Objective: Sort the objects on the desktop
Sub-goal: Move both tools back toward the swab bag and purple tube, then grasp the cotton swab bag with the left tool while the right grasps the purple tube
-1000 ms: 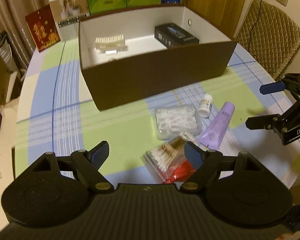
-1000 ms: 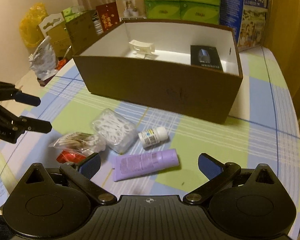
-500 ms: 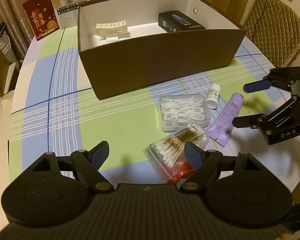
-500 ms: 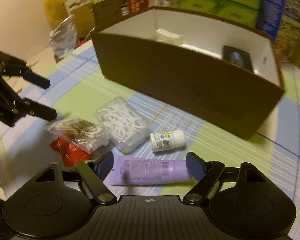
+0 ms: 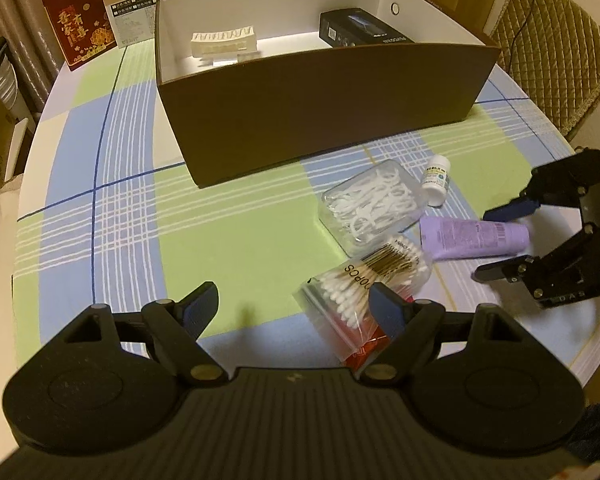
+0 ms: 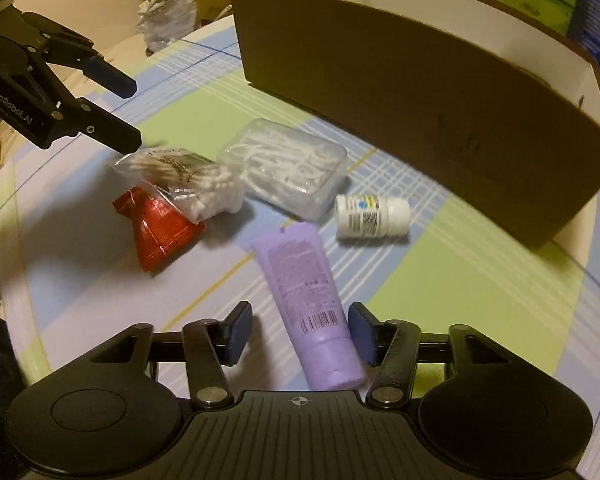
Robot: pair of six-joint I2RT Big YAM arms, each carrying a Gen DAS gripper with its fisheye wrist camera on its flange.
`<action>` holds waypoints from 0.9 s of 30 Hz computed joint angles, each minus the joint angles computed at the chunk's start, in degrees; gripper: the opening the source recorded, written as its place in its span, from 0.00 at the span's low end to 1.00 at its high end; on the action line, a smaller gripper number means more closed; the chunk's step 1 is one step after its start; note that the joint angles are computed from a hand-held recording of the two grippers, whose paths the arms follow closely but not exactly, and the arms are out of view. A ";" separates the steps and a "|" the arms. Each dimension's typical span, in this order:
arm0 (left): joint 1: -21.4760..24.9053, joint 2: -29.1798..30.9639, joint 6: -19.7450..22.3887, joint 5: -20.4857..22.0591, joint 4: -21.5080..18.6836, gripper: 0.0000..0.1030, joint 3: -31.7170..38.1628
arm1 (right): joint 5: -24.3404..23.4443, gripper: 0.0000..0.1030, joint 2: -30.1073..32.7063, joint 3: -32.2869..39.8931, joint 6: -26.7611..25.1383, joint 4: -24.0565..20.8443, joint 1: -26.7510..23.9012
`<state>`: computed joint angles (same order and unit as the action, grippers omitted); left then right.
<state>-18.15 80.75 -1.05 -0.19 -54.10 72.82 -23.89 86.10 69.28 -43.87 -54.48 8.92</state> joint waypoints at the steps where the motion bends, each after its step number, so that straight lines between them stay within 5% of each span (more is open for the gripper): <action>1: -0.02 0.08 0.21 0.14 -0.04 0.77 0.01 | 0.41 0.34 -0.36 -0.39 0.69 1.02 0.39; 20: 0.51 4.09 14.45 10.33 0.89 0.77 2.33 | 6.14 0.29 -7.74 -6.20 17.27 2.97 -7.44; 25: 0.76 7.94 17.19 12.60 -1.41 0.65 4.75 | 6.70 0.29 -9.57 -7.82 21.20 4.33 -8.32; 27: 0.76 9.08 16.84 13.49 -2.34 0.52 5.22 | 6.92 0.29 -9.99 -8.16 21.84 4.58 -8.34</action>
<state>-17.39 89.83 15.78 13.30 -56.44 78.04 -16.97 76.11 61.11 -22.02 -49.90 0.58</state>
